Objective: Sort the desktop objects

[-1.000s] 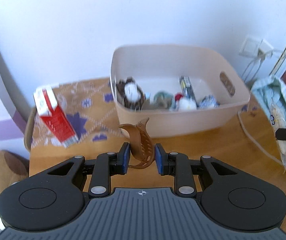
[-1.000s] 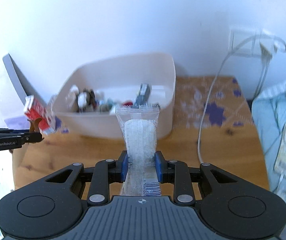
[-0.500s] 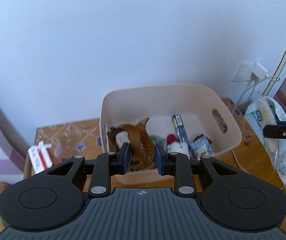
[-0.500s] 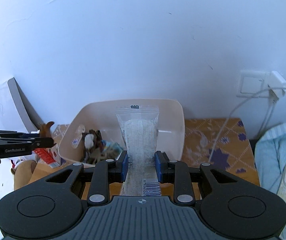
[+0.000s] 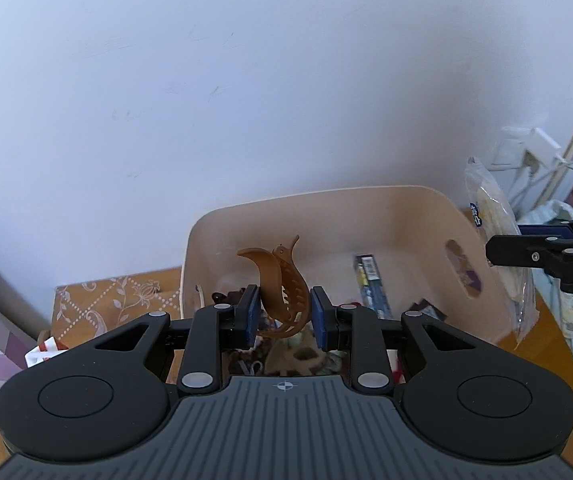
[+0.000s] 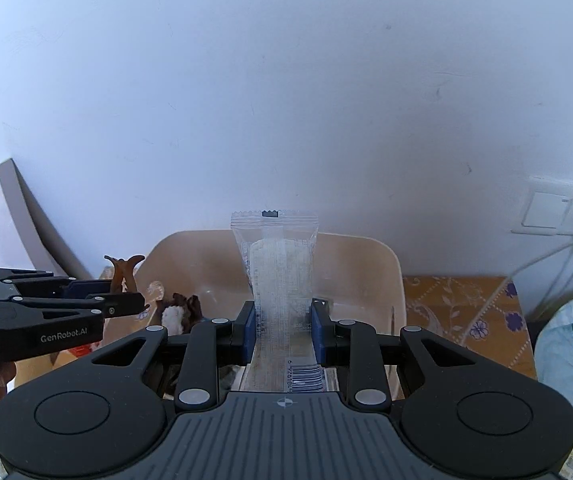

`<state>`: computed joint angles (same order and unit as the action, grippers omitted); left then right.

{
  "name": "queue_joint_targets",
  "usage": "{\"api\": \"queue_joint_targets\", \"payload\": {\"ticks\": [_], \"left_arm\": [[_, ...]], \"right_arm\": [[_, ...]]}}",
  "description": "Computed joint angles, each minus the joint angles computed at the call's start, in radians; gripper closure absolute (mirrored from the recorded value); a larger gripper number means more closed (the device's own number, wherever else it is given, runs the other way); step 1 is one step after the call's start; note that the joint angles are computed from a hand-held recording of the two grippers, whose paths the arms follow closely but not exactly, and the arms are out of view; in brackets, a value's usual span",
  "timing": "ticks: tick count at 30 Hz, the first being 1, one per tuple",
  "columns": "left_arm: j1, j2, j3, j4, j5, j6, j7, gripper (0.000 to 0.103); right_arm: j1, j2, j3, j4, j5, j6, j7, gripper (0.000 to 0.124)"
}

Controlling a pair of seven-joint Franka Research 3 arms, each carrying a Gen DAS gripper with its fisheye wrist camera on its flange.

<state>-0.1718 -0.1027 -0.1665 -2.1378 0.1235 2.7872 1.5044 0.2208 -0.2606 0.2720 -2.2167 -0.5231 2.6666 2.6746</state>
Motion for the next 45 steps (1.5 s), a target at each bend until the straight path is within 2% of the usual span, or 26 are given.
{"api": "queue_joint_targets", "payload": {"ticks": [4, 10, 19, 21, 22, 23, 24, 25, 26, 28, 31, 45], "left_arm": [[0.015, 0.05, -0.012, 0.03, 0.067, -0.017, -0.087, 0.076], [0.016, 0.12, -0.018, 0.069, 0.133, -0.054, -0.151, 0.076], [0.019, 0.198, -0.02, 0.126, 0.133, -0.122, -0.164, 0.076], [0.02, 0.2, -0.022, 0.119, 0.129, -0.108, -0.147, 0.075], [0.022, 0.197, -0.022, 0.112, 0.126, -0.093, -0.136, 0.069], [0.024, 0.192, -0.025, 0.105, 0.113, -0.082, -0.116, 0.053], [0.026, 0.189, -0.026, 0.098, 0.101, -0.069, -0.103, 0.046], [0.026, 0.185, -0.026, 0.091, 0.098, -0.055, -0.1, 0.034], [0.027, 0.18, -0.025, 0.081, 0.098, -0.034, -0.1, 0.031], [0.028, 0.174, -0.026, 0.072, 0.082, -0.018, -0.083, 0.029], [0.024, 0.168, -0.025, 0.08, 0.089, -0.047, -0.084, 0.029], [0.015, 0.031, -0.018, -0.003, 0.133, -0.041, -0.127, 0.029]], "right_arm": [[0.004, 0.068, -0.001, 0.044, -0.031, -0.028, 0.004, 0.098], [0.057, 0.152, -0.052, 0.086, -0.021, -0.049, 0.017, 0.098], [0.116, 0.224, -0.115, 0.111, 0.013, -0.09, 0.004, 0.097], [0.124, 0.23, -0.124, 0.113, 0.026, -0.097, 0.003, 0.084], [0.127, 0.228, -0.126, 0.112, 0.007, -0.107, 0.022, 0.079], [0.13, 0.226, -0.126, 0.112, -0.005, -0.107, 0.033, 0.067], [0.132, 0.221, -0.127, 0.108, -0.018, -0.109, 0.042, 0.061], [0.133, 0.215, -0.128, 0.105, -0.031, -0.109, 0.047, 0.053], [0.134, 0.207, -0.125, 0.103, -0.047, -0.117, 0.055, 0.05], [0.135, 0.189, -0.117, 0.097, -0.076, -0.139, 0.072, 0.041], [0.128, 0.164, -0.111, 0.092, -0.081, -0.159, 0.088, 0.026], [0.109, 0.086, -0.069, 0.07, -0.088, -0.167, 0.108, 0.022]]}}
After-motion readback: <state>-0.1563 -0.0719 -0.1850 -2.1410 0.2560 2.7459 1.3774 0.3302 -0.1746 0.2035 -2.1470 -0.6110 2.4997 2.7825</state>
